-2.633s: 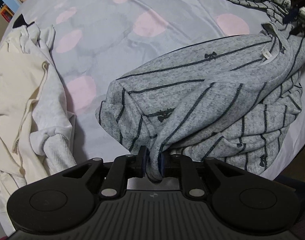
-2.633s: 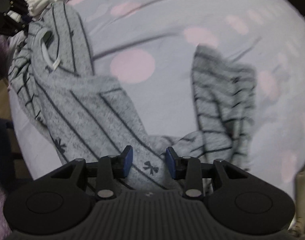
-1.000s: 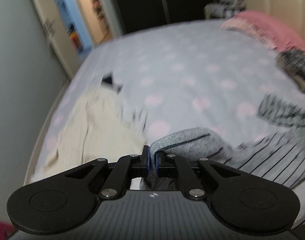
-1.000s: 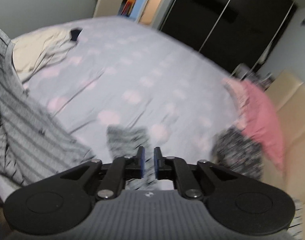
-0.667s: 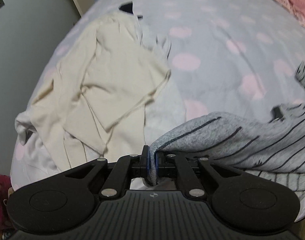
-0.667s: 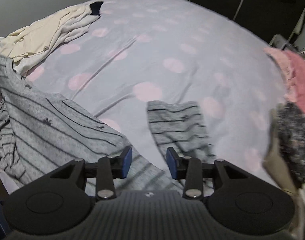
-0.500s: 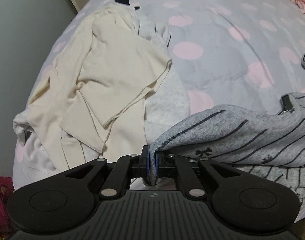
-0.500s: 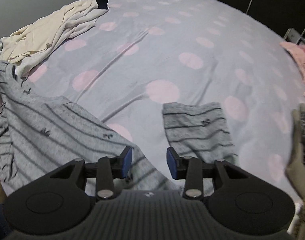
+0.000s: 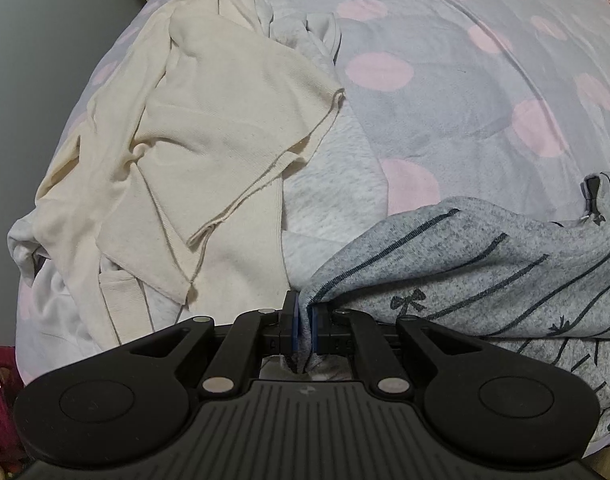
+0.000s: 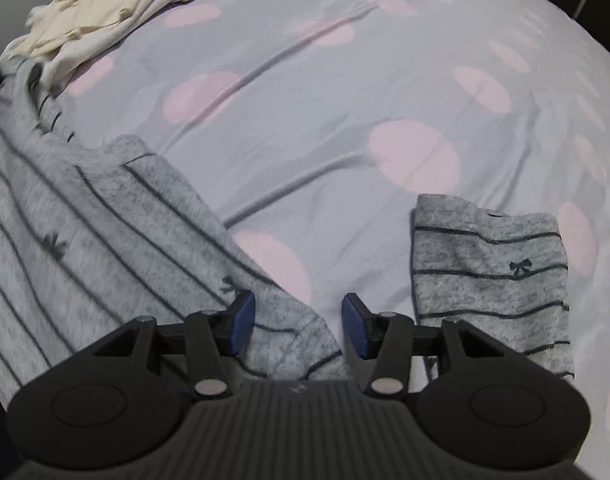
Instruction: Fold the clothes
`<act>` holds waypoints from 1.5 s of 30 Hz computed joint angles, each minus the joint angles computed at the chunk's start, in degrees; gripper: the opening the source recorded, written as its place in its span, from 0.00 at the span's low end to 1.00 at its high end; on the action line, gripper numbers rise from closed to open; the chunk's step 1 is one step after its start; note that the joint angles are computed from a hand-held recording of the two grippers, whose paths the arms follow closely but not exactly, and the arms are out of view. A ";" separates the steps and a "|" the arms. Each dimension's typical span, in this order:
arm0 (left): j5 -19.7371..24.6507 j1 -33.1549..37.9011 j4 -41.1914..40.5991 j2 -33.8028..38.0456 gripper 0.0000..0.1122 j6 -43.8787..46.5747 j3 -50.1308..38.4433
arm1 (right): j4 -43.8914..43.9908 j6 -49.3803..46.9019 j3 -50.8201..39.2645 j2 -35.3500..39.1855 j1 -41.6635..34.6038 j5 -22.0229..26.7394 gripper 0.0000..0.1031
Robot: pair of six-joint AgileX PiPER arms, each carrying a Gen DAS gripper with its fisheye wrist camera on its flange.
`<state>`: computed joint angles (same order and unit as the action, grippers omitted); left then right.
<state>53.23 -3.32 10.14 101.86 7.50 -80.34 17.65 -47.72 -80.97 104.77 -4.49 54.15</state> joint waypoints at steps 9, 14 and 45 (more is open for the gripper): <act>-0.34 -0.68 1.36 -0.39 0.04 -1.39 0.25 | 0.67 -1.65 4.30 -3.59 0.14 -1.79 0.10; -3.15 -0.71 1.16 -3.53 0.04 -3.62 1.89 | 0.80 -3.52 7.89 -9.55 0.26 -4.78 0.08; -18.29 -13.10 -11.35 -21.45 0.03 -2.27 -36.83 | 5.77 17.53 -31.34 -42.11 -29.76 -10.93 0.07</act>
